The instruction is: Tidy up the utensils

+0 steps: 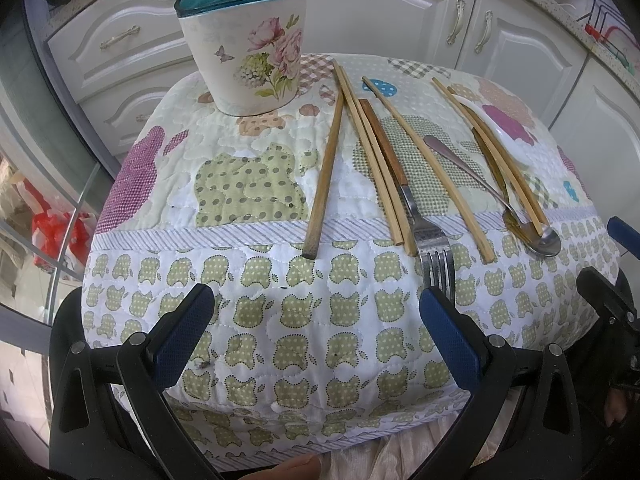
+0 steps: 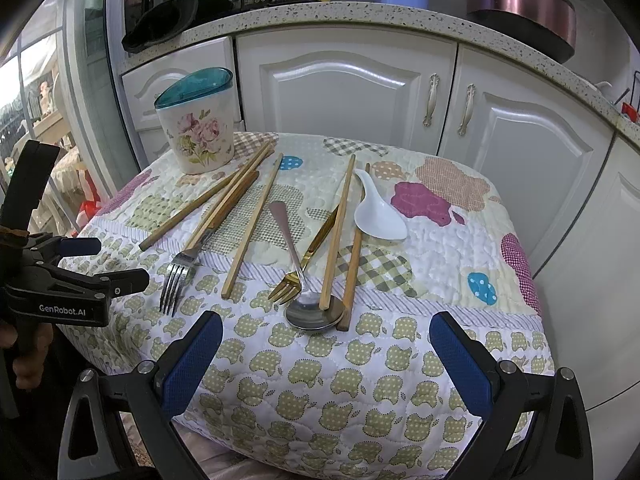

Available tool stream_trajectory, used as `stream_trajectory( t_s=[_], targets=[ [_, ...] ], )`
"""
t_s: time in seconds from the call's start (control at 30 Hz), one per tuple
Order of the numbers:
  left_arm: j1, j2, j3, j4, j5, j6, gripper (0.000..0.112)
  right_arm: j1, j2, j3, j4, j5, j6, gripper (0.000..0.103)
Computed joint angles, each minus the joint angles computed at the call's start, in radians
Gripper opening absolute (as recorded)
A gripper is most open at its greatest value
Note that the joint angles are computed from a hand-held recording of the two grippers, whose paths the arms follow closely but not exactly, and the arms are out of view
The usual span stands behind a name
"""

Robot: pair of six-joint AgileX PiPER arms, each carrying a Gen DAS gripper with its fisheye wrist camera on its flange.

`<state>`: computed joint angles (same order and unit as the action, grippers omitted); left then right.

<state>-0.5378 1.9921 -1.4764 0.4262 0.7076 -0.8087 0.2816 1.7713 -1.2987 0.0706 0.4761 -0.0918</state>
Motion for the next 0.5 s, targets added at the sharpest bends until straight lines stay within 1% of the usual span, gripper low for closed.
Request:
stream_trajectory(
  t_s=[0.5],
  targets=[
    [0.000,-0.007,0.015,-0.002,-0.009,-0.007,0.103,-0.002,0.001,0.013,-0.009,-0.018,0.010,0.103]
  ],
)
